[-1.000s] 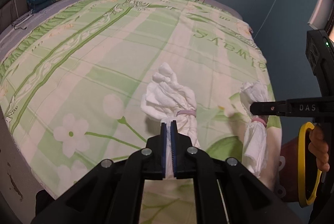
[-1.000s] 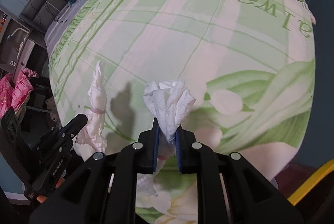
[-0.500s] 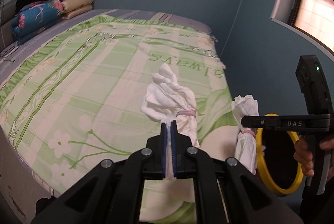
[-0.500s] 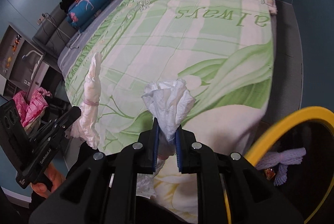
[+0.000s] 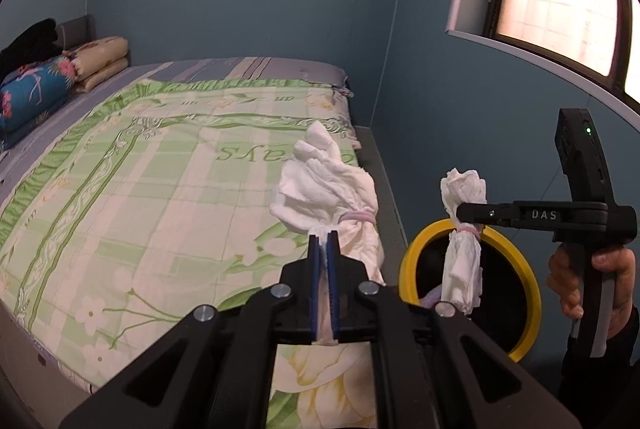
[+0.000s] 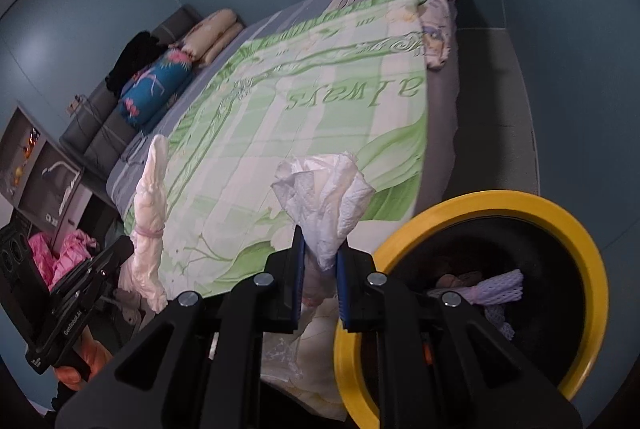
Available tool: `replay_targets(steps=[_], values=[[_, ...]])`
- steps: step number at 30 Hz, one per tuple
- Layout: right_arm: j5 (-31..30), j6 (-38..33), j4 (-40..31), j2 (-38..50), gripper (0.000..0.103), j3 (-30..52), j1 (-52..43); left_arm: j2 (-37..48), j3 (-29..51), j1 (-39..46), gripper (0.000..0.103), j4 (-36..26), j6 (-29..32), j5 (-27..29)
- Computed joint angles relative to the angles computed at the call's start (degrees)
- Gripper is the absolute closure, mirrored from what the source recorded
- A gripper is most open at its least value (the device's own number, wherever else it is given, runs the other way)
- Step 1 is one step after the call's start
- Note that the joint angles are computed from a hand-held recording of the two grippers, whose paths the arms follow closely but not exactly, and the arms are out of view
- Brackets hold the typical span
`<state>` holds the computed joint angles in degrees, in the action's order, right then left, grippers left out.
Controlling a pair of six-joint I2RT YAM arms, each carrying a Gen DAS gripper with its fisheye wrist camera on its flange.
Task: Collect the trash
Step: 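Lift and carry both white tied bags over the bin with both tools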
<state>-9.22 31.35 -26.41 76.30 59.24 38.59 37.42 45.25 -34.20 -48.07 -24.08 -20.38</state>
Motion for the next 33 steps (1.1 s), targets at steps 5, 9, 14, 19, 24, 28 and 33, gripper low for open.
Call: replay_targets(steps=[5, 9, 14, 19, 24, 28, 33], values=[[1.93, -0.6, -1.27, -5.95, 0.09, -3.14, -3.26, 4.2, 1.68, -7.74, 0.099, 1.23, -2.97, -4.38], [5.23, -0.9, -2.6, -8.06, 0.09, -4.99, -4.82, 7.84, 2.58, -11.3, 0.099, 3.23, -4.04, -5.62], [7.74, -1.19, -2.84, -9.71, 0.09, -7.37, -5.98, 12.84, 3.13, -13.02, 0.099, 6.58, -3.51, -5.36], [10.38, -1.98, -2.19, -10.65, 0.09, -9.26, -6.62, 17.92, 3.95, -13.13, 0.099, 9.94, -2.62, -3.46], [11.75, -2.69, -1.62, -11.4, 0.09, -11.03, -7.28, 23.16, 4.99, -12.75, 0.099, 12.76, -1.08, -1.31], [14.47, -3.32, -2.05, -12.4, 0.089, -12.24, -7.75, 27.12, 5.97, -11.86, 0.099, 14.53, -0.43, 0.94], [16.51, -4.48, -2.2, -11.87, 0.089, -12.93, -8.07, 32.66, 6.02, -9.46, 0.099, 18.54, 0.4, 4.08]])
